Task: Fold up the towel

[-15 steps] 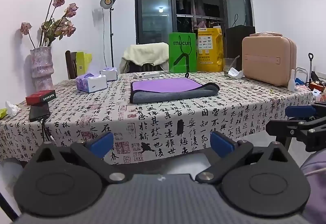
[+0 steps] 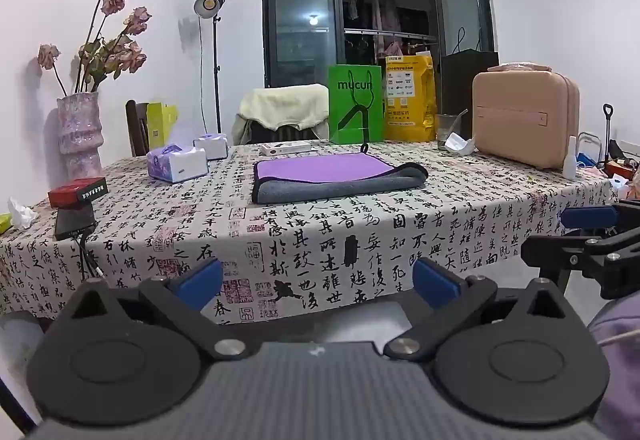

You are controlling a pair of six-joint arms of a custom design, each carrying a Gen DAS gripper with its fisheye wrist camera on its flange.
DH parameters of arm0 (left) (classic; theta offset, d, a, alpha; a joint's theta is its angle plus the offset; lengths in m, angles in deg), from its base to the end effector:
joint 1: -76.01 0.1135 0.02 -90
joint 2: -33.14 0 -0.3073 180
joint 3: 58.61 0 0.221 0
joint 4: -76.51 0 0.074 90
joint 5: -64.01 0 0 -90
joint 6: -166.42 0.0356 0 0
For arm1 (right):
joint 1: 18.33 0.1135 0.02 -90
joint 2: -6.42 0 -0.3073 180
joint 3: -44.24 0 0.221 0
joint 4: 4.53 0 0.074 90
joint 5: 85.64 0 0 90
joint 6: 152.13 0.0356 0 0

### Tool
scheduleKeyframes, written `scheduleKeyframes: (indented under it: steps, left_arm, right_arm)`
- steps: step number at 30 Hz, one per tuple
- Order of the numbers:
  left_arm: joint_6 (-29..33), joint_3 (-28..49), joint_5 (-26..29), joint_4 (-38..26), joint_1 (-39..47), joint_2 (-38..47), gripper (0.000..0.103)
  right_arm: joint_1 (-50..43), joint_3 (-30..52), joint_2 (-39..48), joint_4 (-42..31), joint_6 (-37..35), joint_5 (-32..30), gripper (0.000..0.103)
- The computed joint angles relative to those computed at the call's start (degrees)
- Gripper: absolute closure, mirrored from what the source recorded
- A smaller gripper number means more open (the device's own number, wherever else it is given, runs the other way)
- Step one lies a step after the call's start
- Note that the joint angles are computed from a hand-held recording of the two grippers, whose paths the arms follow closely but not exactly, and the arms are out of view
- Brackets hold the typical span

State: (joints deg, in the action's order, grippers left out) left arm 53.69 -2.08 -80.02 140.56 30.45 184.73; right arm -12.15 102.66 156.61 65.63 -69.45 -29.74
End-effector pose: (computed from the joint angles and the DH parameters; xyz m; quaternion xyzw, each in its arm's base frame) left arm 0.2671 -0.2313 -0.0093 -0.0657 0.8043 0.0810 0.5849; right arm 0.3717 0.0603 0.0073 -0.2566 0.7659 0.2372 0.5397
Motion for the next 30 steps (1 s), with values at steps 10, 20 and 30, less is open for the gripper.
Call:
scheduleKeyframes:
  steps: [10, 20, 30]
  left_arm:
    - [0.2, -0.1, 0.1, 0.3, 0.0, 0.1, 0.000]
    - [0.1, -0.1, 0.1, 0.2, 0.0, 0.0, 0.000]
    - [0.1, -0.1, 0.1, 0.1, 0.0, 0.0, 0.000]
  right_arm:
    - [0.1, 1.1, 0.2, -1.1, 0.0, -0.3, 0.003]
    - [0.2, 1.1, 0.3, -1.1, 0.0, -0.1, 0.002]
    - [0.1, 1.2, 0.3, -1.0, 0.0, 0.0, 0.000]
